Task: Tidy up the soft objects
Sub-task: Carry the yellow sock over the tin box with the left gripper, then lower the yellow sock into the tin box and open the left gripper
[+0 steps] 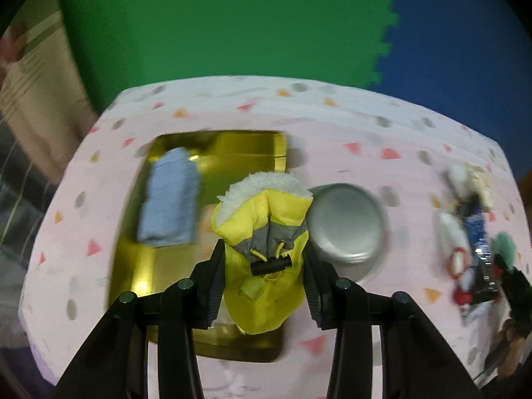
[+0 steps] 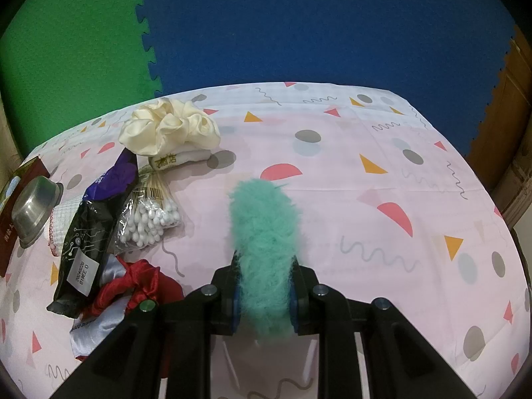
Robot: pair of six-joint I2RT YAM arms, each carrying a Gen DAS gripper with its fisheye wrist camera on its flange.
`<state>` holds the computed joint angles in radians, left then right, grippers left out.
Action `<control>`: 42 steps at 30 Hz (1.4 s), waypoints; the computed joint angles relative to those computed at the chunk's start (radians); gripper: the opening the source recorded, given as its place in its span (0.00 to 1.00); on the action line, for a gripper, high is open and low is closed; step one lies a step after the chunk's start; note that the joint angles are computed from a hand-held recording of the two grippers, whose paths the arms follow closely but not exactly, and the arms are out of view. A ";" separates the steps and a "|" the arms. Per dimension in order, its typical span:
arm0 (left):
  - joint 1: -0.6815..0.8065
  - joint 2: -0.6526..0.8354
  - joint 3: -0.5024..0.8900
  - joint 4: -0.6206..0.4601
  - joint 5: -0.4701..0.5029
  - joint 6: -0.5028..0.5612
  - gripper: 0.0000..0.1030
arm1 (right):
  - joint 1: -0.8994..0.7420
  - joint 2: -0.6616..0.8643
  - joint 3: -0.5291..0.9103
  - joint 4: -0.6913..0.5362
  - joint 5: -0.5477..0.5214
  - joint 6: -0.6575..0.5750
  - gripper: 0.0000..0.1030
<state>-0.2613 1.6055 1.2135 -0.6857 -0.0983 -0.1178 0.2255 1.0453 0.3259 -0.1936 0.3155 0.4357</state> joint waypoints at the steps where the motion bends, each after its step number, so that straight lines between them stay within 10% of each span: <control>1: 0.026 -0.004 -0.010 0.002 -0.004 0.012 0.37 | 0.000 0.000 0.000 0.000 0.000 0.000 0.22; 42: 0.255 0.101 -0.117 0.114 -0.005 0.167 0.52 | 0.005 0.001 0.005 -0.008 0.007 0.001 0.22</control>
